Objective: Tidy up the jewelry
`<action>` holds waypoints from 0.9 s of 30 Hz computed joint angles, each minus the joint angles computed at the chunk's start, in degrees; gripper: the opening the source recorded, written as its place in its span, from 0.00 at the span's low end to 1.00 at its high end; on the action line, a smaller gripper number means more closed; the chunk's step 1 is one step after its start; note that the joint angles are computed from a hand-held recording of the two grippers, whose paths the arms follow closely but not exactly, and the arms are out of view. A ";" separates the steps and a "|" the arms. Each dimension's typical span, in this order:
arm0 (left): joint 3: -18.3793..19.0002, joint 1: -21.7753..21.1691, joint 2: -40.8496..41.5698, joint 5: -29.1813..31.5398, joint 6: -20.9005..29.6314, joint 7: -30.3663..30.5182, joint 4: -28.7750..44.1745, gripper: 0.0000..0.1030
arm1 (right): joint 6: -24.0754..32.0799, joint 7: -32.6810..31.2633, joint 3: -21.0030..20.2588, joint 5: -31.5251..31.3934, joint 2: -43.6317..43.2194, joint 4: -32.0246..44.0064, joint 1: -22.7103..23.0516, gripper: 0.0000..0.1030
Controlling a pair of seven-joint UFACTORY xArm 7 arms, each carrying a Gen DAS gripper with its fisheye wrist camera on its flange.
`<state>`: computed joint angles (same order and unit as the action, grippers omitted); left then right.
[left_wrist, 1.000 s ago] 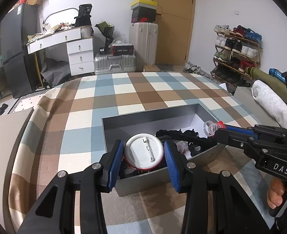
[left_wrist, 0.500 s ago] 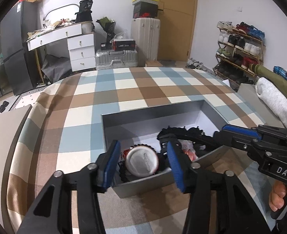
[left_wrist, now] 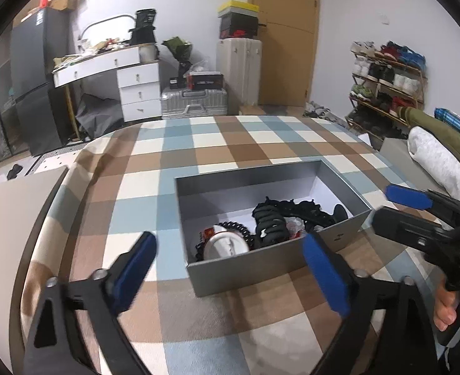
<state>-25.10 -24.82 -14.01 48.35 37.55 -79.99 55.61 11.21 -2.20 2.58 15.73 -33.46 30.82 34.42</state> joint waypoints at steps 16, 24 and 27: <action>-2.88 1.89 -3.22 12.10 2.34 -14.05 -3.11 0.99 | -6.11 -0.96 -0.37 -2.79 -2.49 -4.05 1.82 1.00; -2.51 0.64 -2.06 12.90 3.32 -13.99 -2.90 0.99 | -11.23 0.81 -0.36 -6.37 -2.37 -6.56 1.26 1.00; -2.27 0.23 -2.19 13.23 3.00 -13.83 -2.96 0.99 | -12.43 1.15 -2.09 -7.06 -2.35 -7.03 2.73 1.00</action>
